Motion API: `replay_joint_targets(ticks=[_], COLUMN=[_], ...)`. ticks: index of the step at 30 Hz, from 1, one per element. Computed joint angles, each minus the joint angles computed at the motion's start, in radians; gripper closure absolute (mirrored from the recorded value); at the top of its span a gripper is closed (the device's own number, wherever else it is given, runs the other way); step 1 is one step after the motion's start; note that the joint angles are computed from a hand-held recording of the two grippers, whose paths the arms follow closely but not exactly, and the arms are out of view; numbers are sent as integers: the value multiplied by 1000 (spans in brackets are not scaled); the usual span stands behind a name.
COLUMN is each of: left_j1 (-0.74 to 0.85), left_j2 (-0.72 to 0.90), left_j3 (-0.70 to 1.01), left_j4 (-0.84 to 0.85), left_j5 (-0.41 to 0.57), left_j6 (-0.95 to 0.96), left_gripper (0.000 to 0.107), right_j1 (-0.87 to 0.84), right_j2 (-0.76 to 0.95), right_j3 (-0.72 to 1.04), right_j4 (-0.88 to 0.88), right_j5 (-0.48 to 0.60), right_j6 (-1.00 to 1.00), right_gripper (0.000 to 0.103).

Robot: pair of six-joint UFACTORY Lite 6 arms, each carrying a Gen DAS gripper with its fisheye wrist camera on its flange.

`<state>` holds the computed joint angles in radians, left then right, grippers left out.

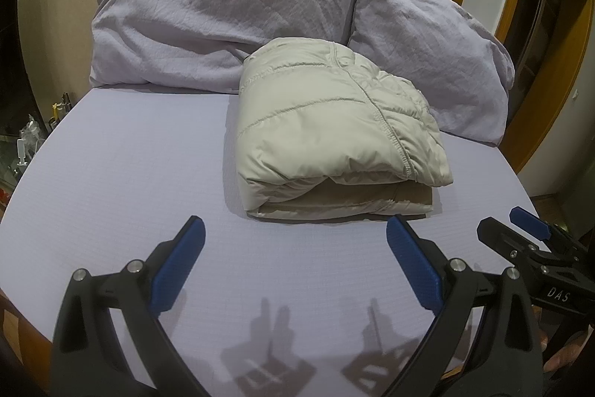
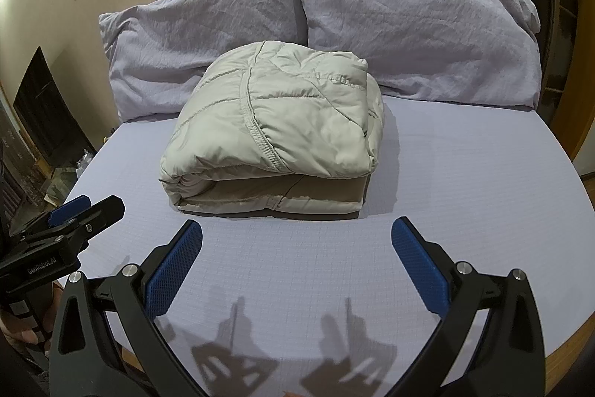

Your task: Fold large clothes

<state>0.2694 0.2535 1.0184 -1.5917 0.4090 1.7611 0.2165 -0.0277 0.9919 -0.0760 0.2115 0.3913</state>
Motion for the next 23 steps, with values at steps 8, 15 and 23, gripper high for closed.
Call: replay_joint_targets(ticks=[8,15,23], left_j1=[-1,-4,-6], left_j2=[2,-1,-2], left_j3=[1,-3,-2], left_j4=[0,-9,-3], left_j5=[-1,-3,-6], left_j6=[0,6,-2], left_gripper=[9,9,9], right_j1=[-2,-4,-3], right_j2=[0,0,0], right_j3=[0,0,1], right_j4=[8,14,10], right_j5=[-1,0,0], right_j6=[-10,-18,-12], right_gripper=[1,1,1])
